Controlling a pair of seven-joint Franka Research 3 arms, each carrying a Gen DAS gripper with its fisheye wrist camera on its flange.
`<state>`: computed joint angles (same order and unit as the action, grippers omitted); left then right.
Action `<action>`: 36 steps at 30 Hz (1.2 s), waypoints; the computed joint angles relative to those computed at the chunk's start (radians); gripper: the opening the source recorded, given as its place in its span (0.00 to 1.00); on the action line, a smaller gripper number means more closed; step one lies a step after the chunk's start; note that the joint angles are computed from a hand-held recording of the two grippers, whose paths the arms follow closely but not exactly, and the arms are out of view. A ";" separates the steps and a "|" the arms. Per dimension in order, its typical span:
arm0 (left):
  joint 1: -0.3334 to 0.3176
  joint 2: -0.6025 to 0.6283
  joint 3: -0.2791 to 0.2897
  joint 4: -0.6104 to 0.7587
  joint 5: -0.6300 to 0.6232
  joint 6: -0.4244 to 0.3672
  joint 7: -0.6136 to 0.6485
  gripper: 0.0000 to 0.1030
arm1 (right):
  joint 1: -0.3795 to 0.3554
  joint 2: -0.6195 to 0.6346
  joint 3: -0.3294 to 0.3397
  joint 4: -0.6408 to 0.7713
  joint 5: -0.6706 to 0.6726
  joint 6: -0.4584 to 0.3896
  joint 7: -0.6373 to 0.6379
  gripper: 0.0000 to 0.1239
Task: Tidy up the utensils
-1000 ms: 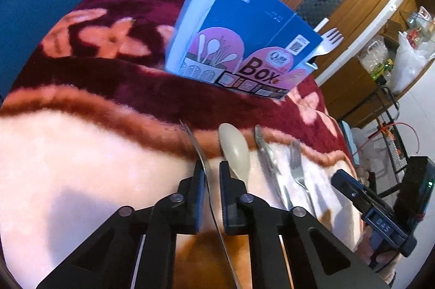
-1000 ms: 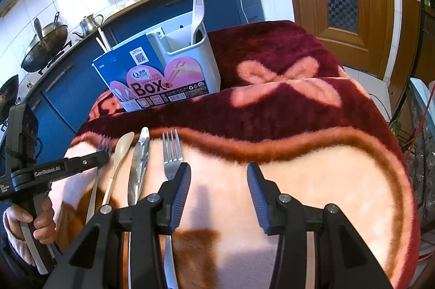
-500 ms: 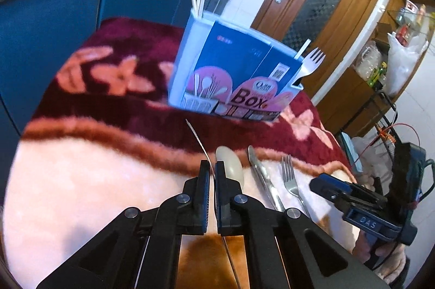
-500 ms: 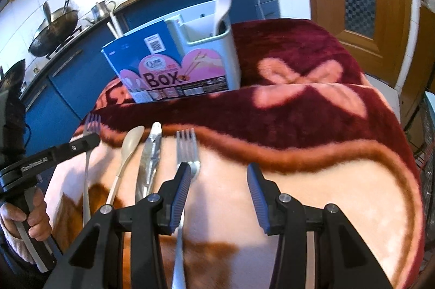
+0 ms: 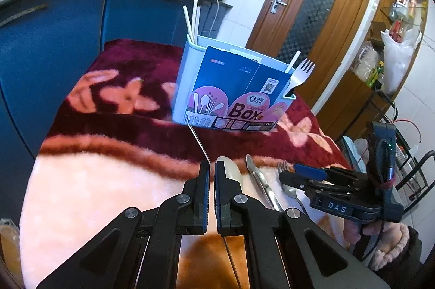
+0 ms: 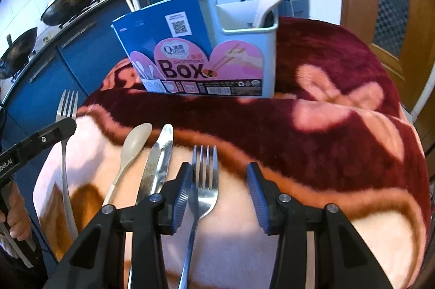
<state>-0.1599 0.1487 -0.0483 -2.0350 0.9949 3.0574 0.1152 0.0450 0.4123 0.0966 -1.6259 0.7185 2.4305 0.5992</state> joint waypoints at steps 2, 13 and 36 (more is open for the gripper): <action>0.000 0.000 0.000 -0.001 0.000 0.002 0.000 0.03 | -0.008 0.011 0.007 0.023 0.005 -0.029 -0.020 0.33; -0.005 -0.018 0.003 -0.002 0.073 -0.006 -0.067 0.03 | -0.058 0.030 0.024 0.077 0.121 -0.165 -0.061 0.04; 0.058 -0.098 -0.073 0.067 0.603 -0.116 -0.533 0.02 | 0.021 -0.270 -0.032 -0.221 0.937 0.229 -0.810 0.03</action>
<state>-0.1017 0.0512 -0.1212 -1.9678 1.5974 2.9418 -0.4182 0.0657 0.1425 0.0643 -1.8466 1.6553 2.6597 -0.2106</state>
